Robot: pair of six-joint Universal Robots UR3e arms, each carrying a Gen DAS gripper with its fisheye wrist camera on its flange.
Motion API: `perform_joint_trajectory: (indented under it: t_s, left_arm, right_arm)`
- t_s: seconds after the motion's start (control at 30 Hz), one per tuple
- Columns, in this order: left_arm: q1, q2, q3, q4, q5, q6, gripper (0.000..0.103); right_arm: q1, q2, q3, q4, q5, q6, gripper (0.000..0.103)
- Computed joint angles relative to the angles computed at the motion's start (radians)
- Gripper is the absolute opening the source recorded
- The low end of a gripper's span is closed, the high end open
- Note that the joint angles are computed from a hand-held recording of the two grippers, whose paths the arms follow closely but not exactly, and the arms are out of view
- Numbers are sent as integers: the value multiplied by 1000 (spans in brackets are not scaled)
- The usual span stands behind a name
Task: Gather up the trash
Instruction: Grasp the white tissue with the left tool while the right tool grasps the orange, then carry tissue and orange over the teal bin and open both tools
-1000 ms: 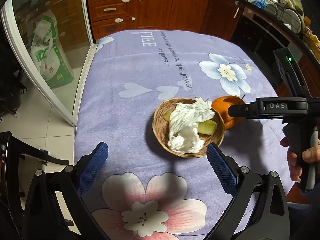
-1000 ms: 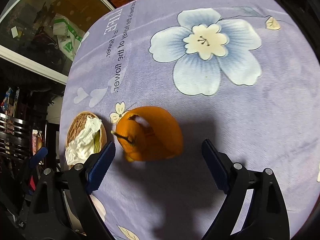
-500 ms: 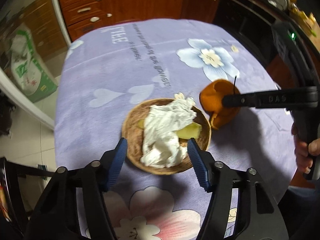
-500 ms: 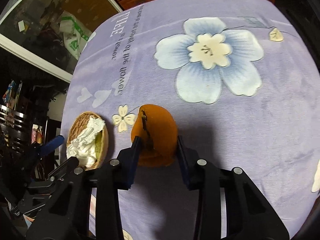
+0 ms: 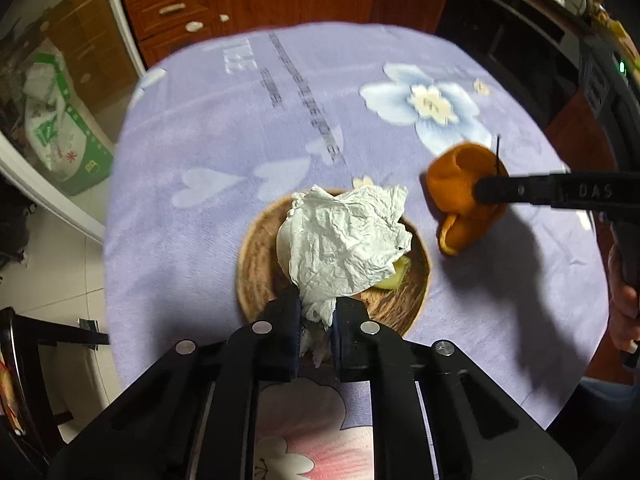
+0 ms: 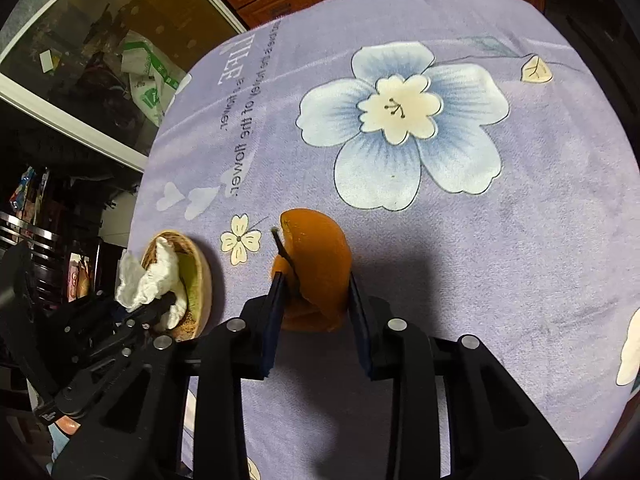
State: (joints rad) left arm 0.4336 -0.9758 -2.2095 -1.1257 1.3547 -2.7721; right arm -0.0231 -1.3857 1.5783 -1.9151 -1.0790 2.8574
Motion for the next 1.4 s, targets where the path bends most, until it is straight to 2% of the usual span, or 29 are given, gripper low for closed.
perform_joint_trajectory:
  t_s: [0.23, 0.43, 0.57, 0.83, 1.0, 1.17, 1.4]
  left_arm:
    - [33, 89, 99, -116, -73, -34, 12]
    - [-167, -8, 182, -35, -32, -189, 12]
    - [-322, -108, 229, 49, 9, -299, 12]
    - [-648, -396, 422, 181, 111, -486, 12]
    - [-797, -590, 597, 198, 145, -536, 12]
    - [-916, -811, 846, 161, 157, -557, 12]
    - [-1044, -1151, 1296, 11, 164, -567, 12]
  right_arm:
    - [-66, -72, 25, 31, 25, -34, 27]
    - [-174, -161, 57, 81, 62, -93, 27]
    - [-298, -240, 80, 148, 100, -169, 27]
    - [-579, -345, 79, 330, 173, -362, 27]
    - [-766, -338, 38, 443, 205, -485, 27]
    - [-928, -301, -4, 493, 212, -566, 27]
    - [-1099, -189, -61, 475, 200, -612, 27]
